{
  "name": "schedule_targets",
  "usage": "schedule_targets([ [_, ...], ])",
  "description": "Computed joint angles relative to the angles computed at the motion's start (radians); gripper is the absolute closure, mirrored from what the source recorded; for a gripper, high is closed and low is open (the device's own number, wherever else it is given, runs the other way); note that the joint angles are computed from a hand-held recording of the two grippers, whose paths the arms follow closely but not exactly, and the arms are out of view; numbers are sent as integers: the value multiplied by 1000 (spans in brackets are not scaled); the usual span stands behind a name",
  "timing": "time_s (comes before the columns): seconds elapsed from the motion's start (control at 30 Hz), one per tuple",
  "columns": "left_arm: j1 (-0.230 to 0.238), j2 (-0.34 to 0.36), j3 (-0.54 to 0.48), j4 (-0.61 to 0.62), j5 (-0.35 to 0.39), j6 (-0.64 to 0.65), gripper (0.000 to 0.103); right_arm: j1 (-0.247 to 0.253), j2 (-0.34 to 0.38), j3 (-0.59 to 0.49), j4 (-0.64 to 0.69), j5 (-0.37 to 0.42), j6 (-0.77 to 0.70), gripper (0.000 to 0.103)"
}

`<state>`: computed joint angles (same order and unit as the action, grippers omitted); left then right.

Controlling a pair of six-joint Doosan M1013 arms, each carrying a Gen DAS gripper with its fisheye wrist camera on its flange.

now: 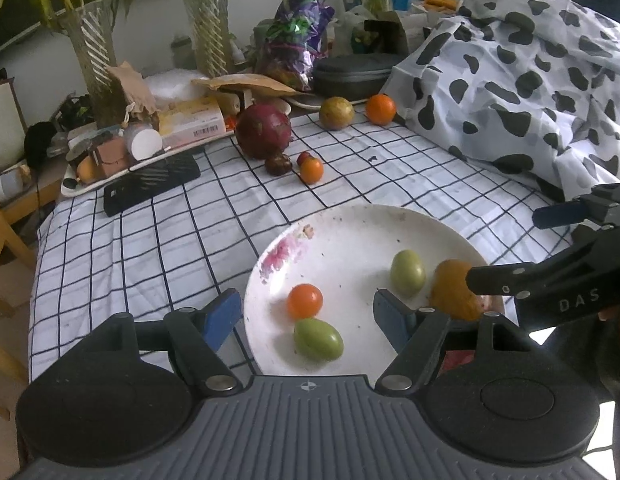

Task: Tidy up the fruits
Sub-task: 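Withdraw both open tools from the plate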

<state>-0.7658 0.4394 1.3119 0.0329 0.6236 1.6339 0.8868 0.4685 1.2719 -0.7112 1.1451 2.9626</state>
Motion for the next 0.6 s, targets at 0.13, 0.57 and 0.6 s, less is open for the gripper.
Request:
schedule_targets([
  [0.13,-1,11,-15,11,2,0,31,-3,2,-2,-9,6,-1,0],
  [0.57,4,61,-85,31,16,15,31,-40,10,-9,-19,14,-40,0],
  [0.6,4,67,-93,33,19,16,31,-44,11,-10,-18,13,-46,0],
])
